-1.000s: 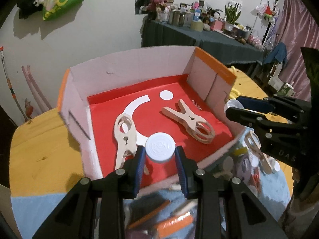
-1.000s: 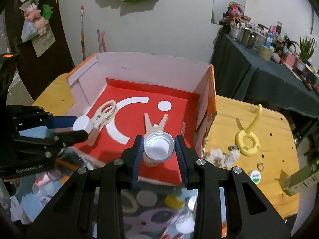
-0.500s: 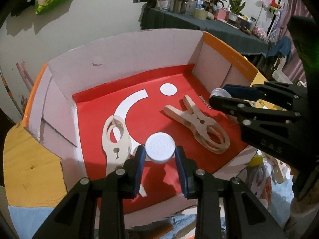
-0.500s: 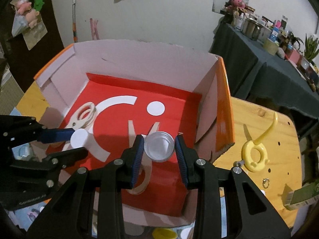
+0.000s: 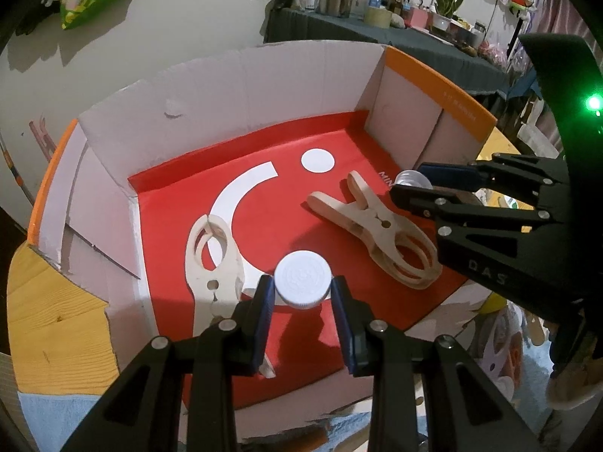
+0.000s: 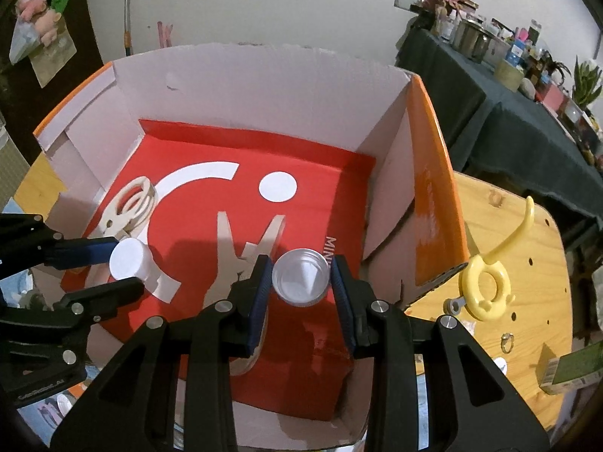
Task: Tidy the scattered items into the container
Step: 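Carry both held caps with both grippers over the red-lined box, then open the right gripper to drop the clear cap into the box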
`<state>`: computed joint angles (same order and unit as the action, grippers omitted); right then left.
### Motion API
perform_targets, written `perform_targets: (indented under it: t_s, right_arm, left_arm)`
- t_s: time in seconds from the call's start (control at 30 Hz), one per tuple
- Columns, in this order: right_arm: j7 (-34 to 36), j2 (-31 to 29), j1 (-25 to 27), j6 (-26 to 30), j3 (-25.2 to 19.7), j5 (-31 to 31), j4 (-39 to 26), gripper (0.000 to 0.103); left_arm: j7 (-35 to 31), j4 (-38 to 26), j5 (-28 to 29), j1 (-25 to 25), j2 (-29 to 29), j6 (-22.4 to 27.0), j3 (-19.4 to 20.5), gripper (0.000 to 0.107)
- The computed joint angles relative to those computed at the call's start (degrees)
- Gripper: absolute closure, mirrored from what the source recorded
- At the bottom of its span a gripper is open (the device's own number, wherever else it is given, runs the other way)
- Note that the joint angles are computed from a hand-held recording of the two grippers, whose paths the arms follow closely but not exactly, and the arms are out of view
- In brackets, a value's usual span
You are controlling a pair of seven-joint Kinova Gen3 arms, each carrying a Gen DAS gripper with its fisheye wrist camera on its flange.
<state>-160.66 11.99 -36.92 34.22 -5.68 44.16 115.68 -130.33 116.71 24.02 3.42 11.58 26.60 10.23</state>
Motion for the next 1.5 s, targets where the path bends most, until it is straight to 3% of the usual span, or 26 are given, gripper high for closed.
perform_targets:
  t_s: [0.67, 1.5]
  right_arm:
    - [2.75, 1.75, 0.18, -1.05, 1.17, -3.05, -0.28, 0.072]
    - [2.29, 2.47, -1.25, -0.52, 1.2, -1.92, -0.49, 0.072]
  left_arm:
    - [3.92, -0.49, -3.64, 0.9, 1.41, 0.06, -0.33, 0.074]
    - [7.78, -0.69, -7.43, 2.07, 2.74, -0.8, -0.36, 0.074]
